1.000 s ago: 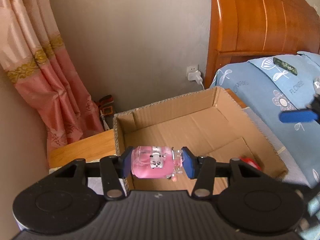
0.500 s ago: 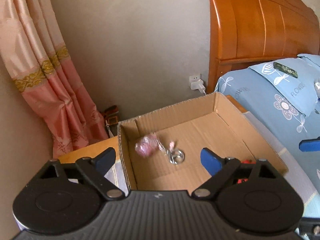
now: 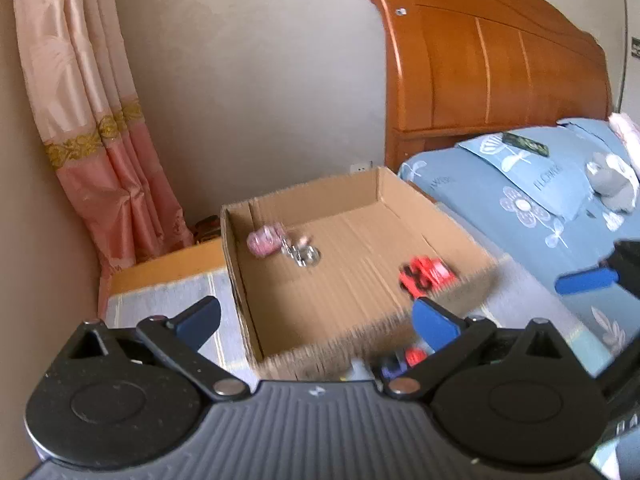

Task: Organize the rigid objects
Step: 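Move the right tool to the white MEDICAL swab box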

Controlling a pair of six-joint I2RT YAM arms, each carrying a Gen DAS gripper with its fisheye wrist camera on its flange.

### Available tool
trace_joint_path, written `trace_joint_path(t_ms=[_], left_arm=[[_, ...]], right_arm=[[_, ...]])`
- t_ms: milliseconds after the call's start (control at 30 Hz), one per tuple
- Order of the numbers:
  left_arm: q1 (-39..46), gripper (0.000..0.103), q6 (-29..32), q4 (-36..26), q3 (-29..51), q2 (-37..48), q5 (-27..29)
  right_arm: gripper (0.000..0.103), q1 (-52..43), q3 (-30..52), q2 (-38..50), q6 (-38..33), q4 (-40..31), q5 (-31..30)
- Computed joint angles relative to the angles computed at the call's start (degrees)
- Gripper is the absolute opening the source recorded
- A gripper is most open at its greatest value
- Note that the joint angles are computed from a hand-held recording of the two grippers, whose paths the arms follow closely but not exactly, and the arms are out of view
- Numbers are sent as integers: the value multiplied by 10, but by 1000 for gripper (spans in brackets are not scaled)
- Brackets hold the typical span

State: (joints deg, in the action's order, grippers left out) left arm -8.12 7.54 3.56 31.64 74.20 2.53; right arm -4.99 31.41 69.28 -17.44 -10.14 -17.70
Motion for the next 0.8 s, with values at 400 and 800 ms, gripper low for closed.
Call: trace_joint_path(t_ms=[400,800], left_arm=[[31,102,-29,-13,-213,-201,64],[129,102,11,-148,-286,-415,126]], right_arm=[[103,5,-65,31,77,62,20],[103,154,-60,138,170,186,196]])
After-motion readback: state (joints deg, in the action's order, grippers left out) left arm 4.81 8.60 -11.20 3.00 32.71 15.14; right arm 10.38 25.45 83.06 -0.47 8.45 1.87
